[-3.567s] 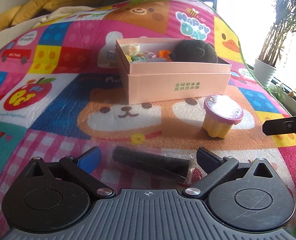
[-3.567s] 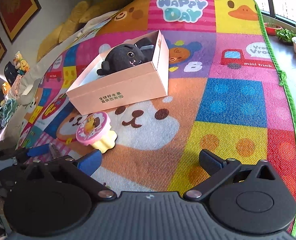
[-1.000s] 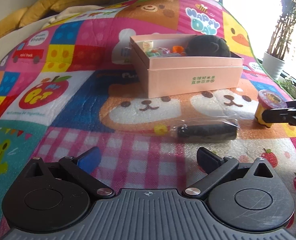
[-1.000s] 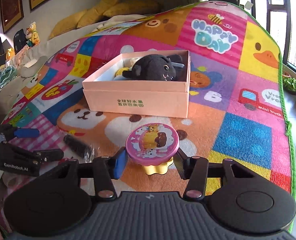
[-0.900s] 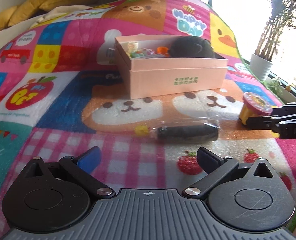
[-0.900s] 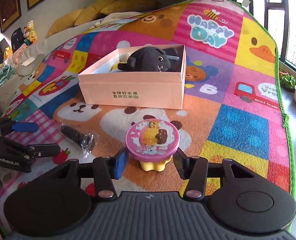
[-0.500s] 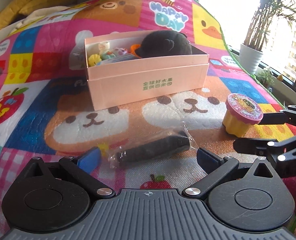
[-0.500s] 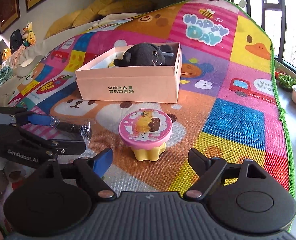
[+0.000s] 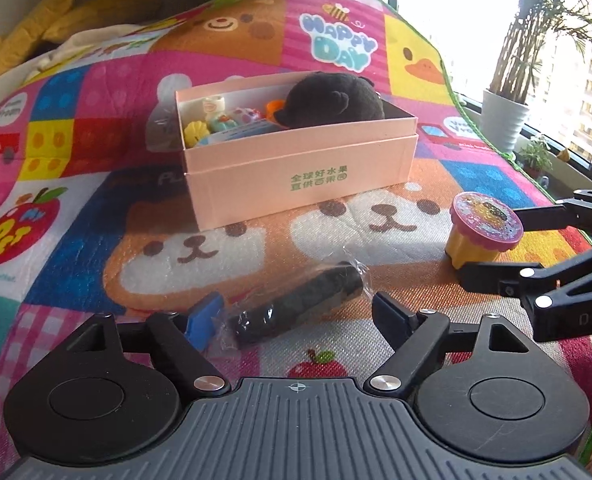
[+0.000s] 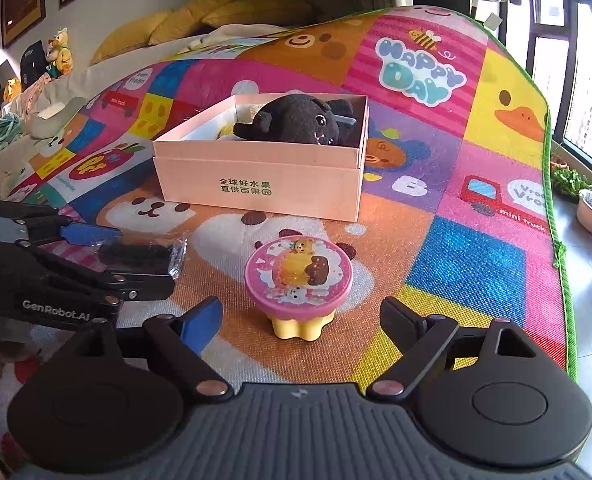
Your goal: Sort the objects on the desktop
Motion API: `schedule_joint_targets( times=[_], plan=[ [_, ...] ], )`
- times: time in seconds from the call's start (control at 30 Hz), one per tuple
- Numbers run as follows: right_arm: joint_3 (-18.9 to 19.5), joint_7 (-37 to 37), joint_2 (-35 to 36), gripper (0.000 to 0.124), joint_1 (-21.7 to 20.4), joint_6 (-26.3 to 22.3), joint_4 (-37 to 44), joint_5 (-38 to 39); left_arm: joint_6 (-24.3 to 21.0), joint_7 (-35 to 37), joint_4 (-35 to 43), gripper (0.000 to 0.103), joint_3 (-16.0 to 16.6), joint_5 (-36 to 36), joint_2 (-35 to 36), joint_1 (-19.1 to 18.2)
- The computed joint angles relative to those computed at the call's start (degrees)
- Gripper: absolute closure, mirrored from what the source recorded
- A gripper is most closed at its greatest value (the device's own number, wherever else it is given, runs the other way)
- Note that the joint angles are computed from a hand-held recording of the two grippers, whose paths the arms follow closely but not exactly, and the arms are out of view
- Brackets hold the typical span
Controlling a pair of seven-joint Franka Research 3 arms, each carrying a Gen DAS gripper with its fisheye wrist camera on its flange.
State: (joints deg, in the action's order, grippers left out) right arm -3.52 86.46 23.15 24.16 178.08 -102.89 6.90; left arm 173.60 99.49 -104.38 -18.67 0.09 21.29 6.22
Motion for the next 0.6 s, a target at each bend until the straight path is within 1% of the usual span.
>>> schedule_joint_targets(
  times=[0.07, 0.13, 0.17, 0.2, 0.23, 0.33, 0.37, 0.4, 0.43, 0.47, 0.53, 0.6],
  plan=[
    [-2.2, 1.3, 0.5, 0.038, 1.7, -0.5, 0.9, -1.0, 0.6, 1.3, -2.0, 0.018, -1.4, -1.0, -1.4, 1.6],
    [-4.1, 2.8, 1.0, 0.047, 3.2, -0.6, 1.6, -2.1, 1.0, 2.3, -3.9, 0.018, -1.9, -1.6, -2.8, 2.5],
    [-4.9, 3.5, 1.1, 0.057, 3.8, -0.9, 2.0, -2.6, 1.2, 2.7, -4.7, 0.018, -2.0, -1.9, -3.4, 2.7],
    [-3.9, 3.1, 1.2, 0.068, 2.9, -2.0, 2.7, -2.6, 1.4, 3.1, -5.5, 0.018, -2.0, -2.2, -4.0, 2.9],
    [-2.9, 2.8, 1.2, 0.069, 2.0, -3.1, 3.2, -2.4, 1.7, 3.5, -6.3, 0.018, -2.1, -2.6, -4.6, 3.2],
    [-4.1, 4.8, 0.9, 0.069, 3.1, -4.8, 3.5, -4.5, 2.7, 4.5, -8.0, 0.020, -2.5, -4.1, -5.8, 3.9],
    [-4.6, 5.5, 0.5, 0.069, 3.5, -5.1, 3.3, -5.5, 3.0, 4.6, -8.4, 0.031, -2.5, -4.5, -6.2, 4.0],
    [-4.8, 6.0, 0.1, 0.069, 3.8, -5.5, 3.0, -6.4, 2.8, 5.0, -8.6, 0.039, -2.9, -5.1, -6.6, 4.4],
    [-4.5, 6.1, -0.5, 0.069, 3.5, -5.9, 2.6, -7.0, 2.8, 6.0, -8.8, 0.041, -3.7, -6.2, -6.9, 5.2],
    [-3.8, 6.0, -1.2, 0.069, 3.0, -6.1, 2.1, -7.3, 3.3, 7.1, -9.1, 0.041, -4.6, -7.4, -7.3, 5.9],
    [-2.4, 5.4, -2.7, 0.069, 1.8, -6.3, 1.2, -7.6, 4.9, 7.9, -9.8, 0.041, -4.3, -7.6, -8.2, 5.6],
    [-0.7, 4.3, -4.3, 0.069, 0.3, -5.5, 0.0, -7.2, 6.2, 9.8, -10.2, 0.041, -6.2, -9.0, -8.8, 7.2]
  ],
)
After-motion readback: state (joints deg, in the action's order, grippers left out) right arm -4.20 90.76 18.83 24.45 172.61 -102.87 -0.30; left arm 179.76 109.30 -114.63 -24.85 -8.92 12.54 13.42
